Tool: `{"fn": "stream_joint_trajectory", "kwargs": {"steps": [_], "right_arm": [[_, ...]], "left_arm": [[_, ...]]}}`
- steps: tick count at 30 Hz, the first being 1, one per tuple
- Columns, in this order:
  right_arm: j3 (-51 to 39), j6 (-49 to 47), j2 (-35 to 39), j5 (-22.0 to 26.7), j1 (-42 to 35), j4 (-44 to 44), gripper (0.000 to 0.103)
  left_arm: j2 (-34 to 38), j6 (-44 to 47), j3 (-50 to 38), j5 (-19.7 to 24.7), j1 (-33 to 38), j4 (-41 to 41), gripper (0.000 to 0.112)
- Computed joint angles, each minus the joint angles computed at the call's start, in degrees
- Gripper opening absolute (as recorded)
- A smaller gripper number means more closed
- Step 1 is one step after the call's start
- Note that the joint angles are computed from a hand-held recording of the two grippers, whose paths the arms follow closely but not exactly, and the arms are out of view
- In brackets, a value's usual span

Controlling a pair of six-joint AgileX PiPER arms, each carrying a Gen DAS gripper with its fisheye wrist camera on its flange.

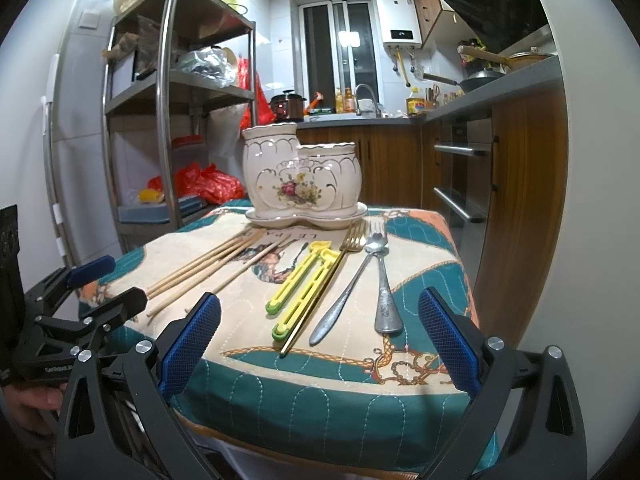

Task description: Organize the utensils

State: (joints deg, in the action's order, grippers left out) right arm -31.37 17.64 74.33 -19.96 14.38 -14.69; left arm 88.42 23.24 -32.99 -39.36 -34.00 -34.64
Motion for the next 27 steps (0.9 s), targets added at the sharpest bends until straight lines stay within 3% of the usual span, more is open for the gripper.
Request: {"fn": "stream_joint_trajectory", "kwargs": {"steps": [27], "right_arm": [[-1.23, 8.03, 1.55, 1.18, -1.04, -5.98, 0.098]], "left_arm": [[-0.39, 0.22, -1.29, 2.57, 0.90, -0.82, 0.098]]}}
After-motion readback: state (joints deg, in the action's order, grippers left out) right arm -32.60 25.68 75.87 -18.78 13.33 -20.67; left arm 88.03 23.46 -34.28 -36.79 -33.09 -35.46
